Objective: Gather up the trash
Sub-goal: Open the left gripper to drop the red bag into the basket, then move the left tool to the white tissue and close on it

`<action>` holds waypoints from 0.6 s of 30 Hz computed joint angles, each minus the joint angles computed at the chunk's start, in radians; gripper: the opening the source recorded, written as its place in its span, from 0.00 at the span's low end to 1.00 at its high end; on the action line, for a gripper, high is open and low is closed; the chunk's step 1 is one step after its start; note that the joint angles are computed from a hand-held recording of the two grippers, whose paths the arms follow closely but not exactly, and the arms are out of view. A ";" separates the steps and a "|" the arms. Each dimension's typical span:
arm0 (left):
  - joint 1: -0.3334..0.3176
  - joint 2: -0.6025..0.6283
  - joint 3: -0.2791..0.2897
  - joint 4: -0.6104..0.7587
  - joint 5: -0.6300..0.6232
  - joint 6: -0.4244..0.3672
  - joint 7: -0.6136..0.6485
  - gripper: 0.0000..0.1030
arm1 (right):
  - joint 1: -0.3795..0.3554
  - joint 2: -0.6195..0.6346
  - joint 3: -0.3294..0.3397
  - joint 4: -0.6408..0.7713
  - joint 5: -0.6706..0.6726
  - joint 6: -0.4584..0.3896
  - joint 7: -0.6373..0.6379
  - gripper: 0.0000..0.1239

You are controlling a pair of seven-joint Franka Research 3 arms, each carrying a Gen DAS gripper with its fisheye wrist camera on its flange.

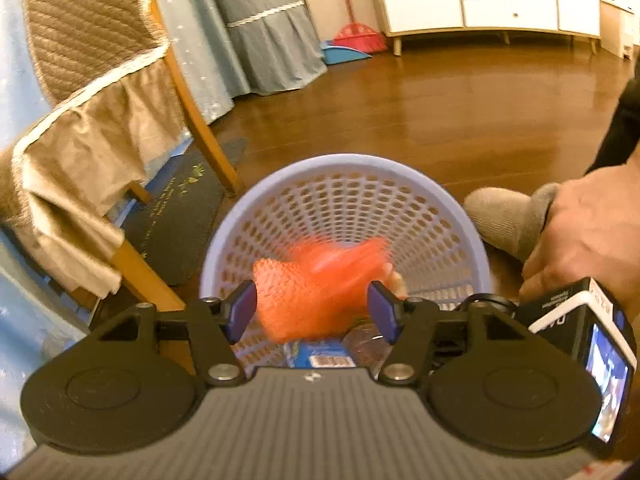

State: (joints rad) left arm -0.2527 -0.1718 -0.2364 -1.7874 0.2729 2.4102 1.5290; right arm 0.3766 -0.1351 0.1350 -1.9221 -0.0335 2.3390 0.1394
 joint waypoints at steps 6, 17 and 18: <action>0.010 -0.048 0.004 -0.041 0.014 -0.036 -0.020 0.56 | -0.001 -0.003 0.000 -0.003 -0.001 0.002 0.000 0.08; 0.019 -0.107 0.007 -0.104 0.018 -0.058 -0.053 0.56 | -0.003 -0.010 -0.001 -0.013 0.000 0.006 -0.010 0.08; 0.020 -0.110 0.008 -0.108 0.017 -0.059 -0.055 0.56 | -0.003 -0.010 -0.001 -0.012 0.000 0.006 -0.010 0.08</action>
State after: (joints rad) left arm -0.2330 -0.2823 -0.2285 -1.8950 0.2895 2.3510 1.4741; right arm 0.3737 -0.1452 0.1338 -1.9345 -0.0338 2.3445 0.1298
